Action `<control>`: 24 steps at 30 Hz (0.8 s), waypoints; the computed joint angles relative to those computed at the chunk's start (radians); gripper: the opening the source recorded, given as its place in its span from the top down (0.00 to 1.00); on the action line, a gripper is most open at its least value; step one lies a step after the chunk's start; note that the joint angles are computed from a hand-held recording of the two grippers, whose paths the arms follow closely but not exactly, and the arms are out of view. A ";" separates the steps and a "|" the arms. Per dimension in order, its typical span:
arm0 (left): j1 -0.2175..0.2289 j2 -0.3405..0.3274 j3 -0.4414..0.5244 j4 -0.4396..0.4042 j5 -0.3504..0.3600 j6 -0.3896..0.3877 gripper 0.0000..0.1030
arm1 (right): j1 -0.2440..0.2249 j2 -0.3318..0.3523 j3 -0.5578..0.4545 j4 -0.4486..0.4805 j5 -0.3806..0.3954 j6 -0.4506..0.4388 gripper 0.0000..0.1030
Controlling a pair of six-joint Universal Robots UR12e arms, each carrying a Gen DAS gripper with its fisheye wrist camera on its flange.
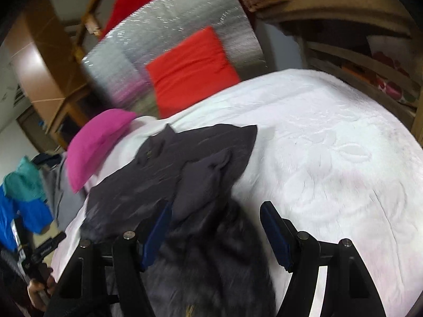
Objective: Fold large clothes
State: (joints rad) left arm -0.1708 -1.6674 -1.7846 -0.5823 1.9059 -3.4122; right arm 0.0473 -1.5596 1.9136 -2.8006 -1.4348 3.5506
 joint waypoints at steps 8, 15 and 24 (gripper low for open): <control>0.056 -0.064 0.063 -0.084 -0.104 -0.010 0.07 | -0.036 0.139 -0.096 0.031 0.116 0.049 0.29; 0.107 -0.096 0.092 -0.138 -0.292 -0.023 0.09 | -0.026 0.181 -0.130 0.079 0.164 0.006 0.64; 0.052 -0.118 0.113 -0.143 -0.194 0.057 0.51 | 0.041 0.156 -0.140 0.036 -0.028 -0.114 0.73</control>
